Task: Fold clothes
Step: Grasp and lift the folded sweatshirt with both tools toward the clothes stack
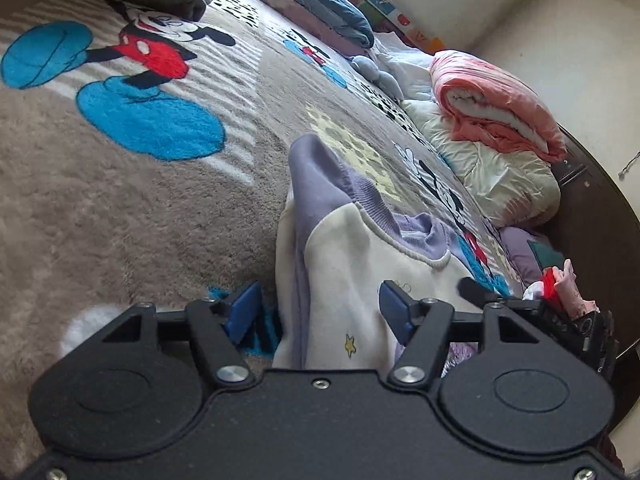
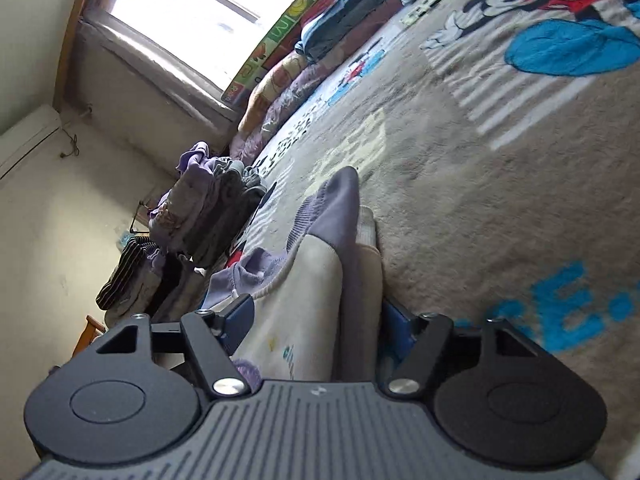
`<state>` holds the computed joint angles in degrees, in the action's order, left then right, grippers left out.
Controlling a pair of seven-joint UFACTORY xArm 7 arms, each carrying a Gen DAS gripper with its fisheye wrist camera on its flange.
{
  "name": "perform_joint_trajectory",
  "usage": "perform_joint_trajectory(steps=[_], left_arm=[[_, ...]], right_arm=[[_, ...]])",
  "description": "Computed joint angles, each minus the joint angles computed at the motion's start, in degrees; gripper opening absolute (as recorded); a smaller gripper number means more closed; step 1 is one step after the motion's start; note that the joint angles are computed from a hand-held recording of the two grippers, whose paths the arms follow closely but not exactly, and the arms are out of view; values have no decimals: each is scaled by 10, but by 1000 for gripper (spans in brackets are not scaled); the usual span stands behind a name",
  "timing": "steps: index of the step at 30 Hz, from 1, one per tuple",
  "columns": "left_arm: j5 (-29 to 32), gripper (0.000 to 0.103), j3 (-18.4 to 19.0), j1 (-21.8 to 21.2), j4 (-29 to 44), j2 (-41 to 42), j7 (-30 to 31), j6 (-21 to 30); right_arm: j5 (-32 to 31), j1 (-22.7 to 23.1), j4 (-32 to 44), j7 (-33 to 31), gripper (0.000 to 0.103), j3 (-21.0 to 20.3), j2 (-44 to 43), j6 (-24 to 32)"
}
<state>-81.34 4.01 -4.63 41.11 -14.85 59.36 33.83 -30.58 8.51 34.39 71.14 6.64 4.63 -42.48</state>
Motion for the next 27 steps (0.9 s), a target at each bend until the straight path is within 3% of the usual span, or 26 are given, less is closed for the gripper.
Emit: perform_joint_trajectory(steps=[1,2,4,10,18,21,23,27], left_arm=[[-7,43,-1,-2,8,10,3,1],[-13,35,0,-3,19,22,4,10],[-34,24,1,-1,28,36,1,36],[-54,18,-3,12,29,19,-51,114],[-100,18,-40,-38,92,28,-91,165],[-112,18,-63,-65,161,73,-99,183],[-116,18,-83,-83,220,113,-102,190],[-96,18,-133,-119,372,222,-125,192]], right_arm=[[12,4,3,-13,51,2,6,1],[16,7,5,-19,46,4,10,1],[18,3,-2,-9,26,4,16,-25],[25,-12,-63,54,23,-3,-11,-124],[81,-27,-214,100,23,-58,-153,-248],[73,-50,-269,104,23,-100,-246,-242],[47,-72,-300,106,23,-142,-328,-209],[-89,-137,-345,105,23,-299,-494,-109]])
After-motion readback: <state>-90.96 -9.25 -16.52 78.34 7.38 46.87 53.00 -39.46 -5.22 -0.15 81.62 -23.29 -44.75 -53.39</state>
